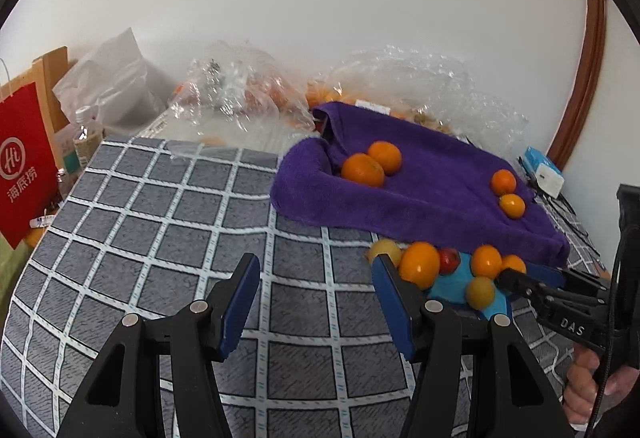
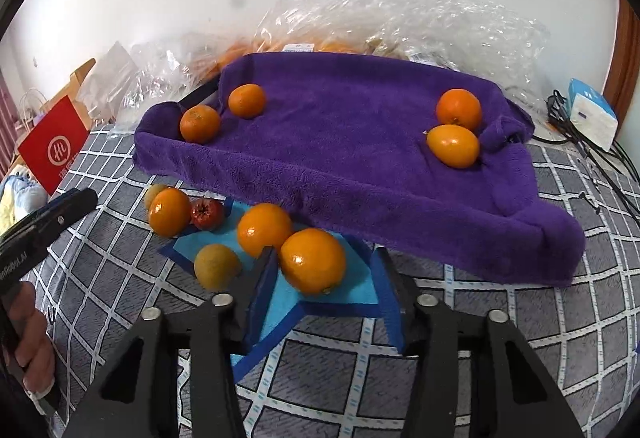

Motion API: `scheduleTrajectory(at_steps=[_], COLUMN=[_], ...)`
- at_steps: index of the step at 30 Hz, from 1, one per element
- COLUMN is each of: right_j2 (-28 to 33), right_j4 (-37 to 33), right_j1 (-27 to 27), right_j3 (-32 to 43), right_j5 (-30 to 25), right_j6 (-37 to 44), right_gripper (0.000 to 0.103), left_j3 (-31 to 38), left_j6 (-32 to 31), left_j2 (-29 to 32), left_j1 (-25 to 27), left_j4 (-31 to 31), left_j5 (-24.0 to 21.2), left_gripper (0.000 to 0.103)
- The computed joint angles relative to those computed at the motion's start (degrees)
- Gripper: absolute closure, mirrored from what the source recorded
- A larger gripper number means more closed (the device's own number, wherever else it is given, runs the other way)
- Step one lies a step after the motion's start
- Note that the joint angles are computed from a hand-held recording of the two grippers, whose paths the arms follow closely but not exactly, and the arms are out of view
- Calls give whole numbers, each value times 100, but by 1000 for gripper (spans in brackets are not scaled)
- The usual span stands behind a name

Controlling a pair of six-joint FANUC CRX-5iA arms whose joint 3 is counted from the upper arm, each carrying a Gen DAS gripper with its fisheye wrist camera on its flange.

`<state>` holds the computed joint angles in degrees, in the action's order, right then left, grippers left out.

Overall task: Organize fruits
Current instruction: 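Grasp an orange on the star mat with the right gripper while the left approaches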

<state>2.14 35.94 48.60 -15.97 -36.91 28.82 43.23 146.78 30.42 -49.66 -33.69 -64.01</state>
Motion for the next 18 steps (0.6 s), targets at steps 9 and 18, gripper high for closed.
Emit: scheduleTrajectory(at_steps=[9, 18], right_j2=[-166, -585], right_j4=[241, 190], right_j1=[21, -68], right_j3=[-229, -589], right_j5=[-288, -350], right_j6=[-377, -660], right_gripper=[69, 68], left_j3=[-285, -66], left_j6=[-16, -440], left_j2=[-86, 34], left_j1=[211, 155], left_j4=[553, 639], left_j5=[243, 183], left_gripper=[47, 47])
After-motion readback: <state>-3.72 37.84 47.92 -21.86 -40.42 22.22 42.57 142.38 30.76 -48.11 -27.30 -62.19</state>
